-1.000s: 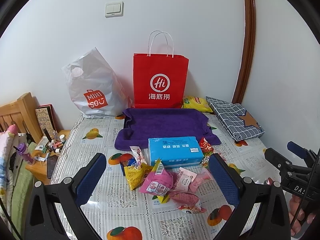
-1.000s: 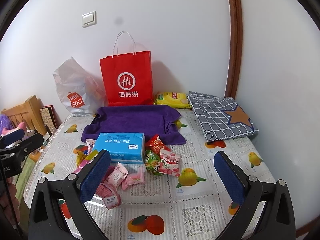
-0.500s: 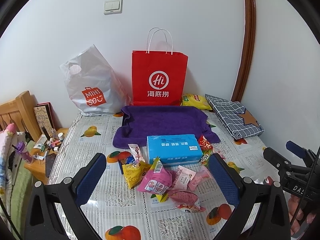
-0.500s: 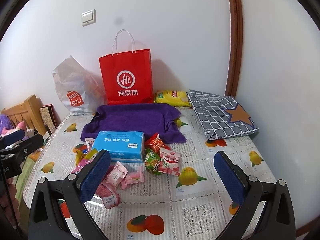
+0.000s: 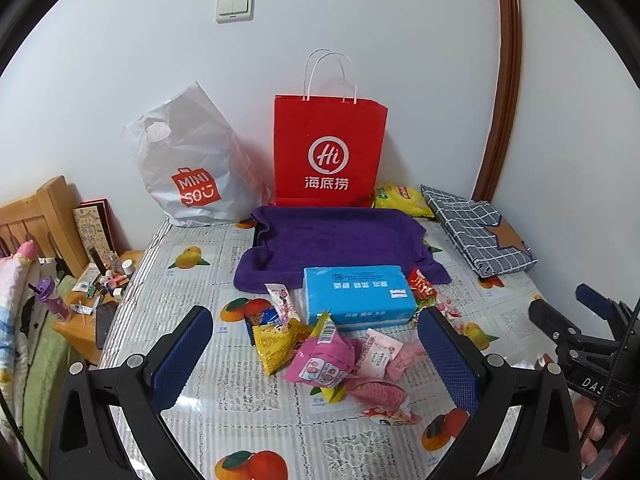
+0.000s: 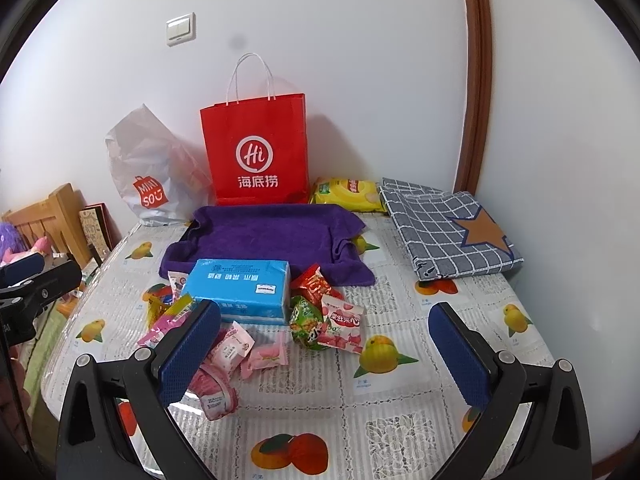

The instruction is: Organize snacks

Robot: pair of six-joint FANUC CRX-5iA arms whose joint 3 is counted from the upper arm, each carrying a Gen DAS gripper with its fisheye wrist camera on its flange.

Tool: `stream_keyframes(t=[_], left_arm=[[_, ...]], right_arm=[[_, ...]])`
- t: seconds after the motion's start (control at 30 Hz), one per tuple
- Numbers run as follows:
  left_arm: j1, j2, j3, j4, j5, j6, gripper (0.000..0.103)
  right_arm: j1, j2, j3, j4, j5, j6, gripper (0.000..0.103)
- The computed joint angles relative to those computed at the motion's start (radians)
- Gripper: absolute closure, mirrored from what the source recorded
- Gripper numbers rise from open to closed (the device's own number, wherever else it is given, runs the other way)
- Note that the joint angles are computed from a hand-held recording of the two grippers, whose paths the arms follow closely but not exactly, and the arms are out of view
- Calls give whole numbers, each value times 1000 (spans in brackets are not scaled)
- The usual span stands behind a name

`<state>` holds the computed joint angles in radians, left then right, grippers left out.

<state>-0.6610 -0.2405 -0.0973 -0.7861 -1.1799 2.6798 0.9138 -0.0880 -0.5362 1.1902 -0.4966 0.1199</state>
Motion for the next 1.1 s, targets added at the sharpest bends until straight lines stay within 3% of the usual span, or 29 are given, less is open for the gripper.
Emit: stream_keyframes(t=[0.1, 0.27, 0.43, 0.6, 0.67, 0.77, 1.0, 1.1], left_arm=[[36, 0, -16, 34, 14, -25, 0], [91, -12, -68, 62, 63, -21, 0], [184, -8, -107, 155, 101, -114, 0], [271, -29, -170, 227, 164, -148, 0], [288, -34, -185, 234, 175, -154, 1], [294, -41, -200, 213, 167, -132, 1], [372, -92, -274, 245, 229, -154, 1], [416, -111, -311, 295, 279, -203, 1]], right_arm=[[3, 16, 6, 2, -20, -16, 0], [-11, 56, 33, -159, 52, 130, 0], [-10, 99, 35, -198, 76, 165, 4], [23, 138, 84, -431, 118, 354, 5], [41, 147, 111, -560, 137, 476, 8], [79, 180, 194, -782, 92, 709, 18], [122, 267, 308, -985, 25, 967, 32], [134, 299, 328, -986, 3, 993, 40]])
